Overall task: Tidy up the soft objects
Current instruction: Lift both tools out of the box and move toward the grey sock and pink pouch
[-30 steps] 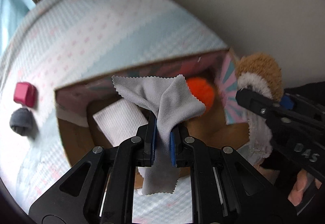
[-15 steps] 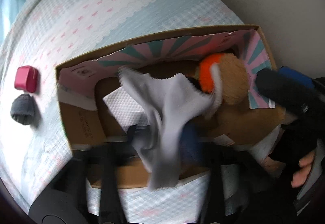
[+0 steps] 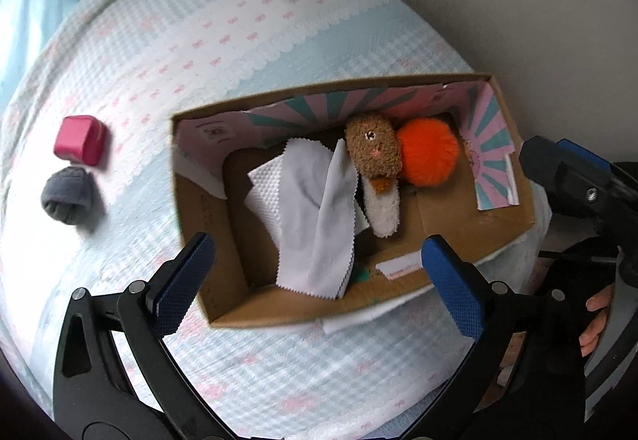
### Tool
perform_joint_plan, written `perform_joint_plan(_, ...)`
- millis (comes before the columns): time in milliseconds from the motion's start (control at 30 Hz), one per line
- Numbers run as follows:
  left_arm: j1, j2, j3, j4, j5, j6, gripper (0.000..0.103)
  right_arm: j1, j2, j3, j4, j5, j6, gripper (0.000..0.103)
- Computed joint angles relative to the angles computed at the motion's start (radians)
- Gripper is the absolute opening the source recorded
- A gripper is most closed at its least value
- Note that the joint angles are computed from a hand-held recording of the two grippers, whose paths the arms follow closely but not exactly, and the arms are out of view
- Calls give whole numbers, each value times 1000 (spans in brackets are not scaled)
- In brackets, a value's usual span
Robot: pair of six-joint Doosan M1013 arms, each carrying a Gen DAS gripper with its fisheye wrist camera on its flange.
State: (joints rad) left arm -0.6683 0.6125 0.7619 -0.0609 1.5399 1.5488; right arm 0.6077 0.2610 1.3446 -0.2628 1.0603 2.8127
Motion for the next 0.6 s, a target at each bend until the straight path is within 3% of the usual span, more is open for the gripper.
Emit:
perform_joint_plan(367,34,-146,83,-19,-116,25,103,125,29,-172,-207,210,38,102)
perform_joint_plan(600,82,-267,161,-46,-206,49,103,233,100,-362,-362,418,35,102)
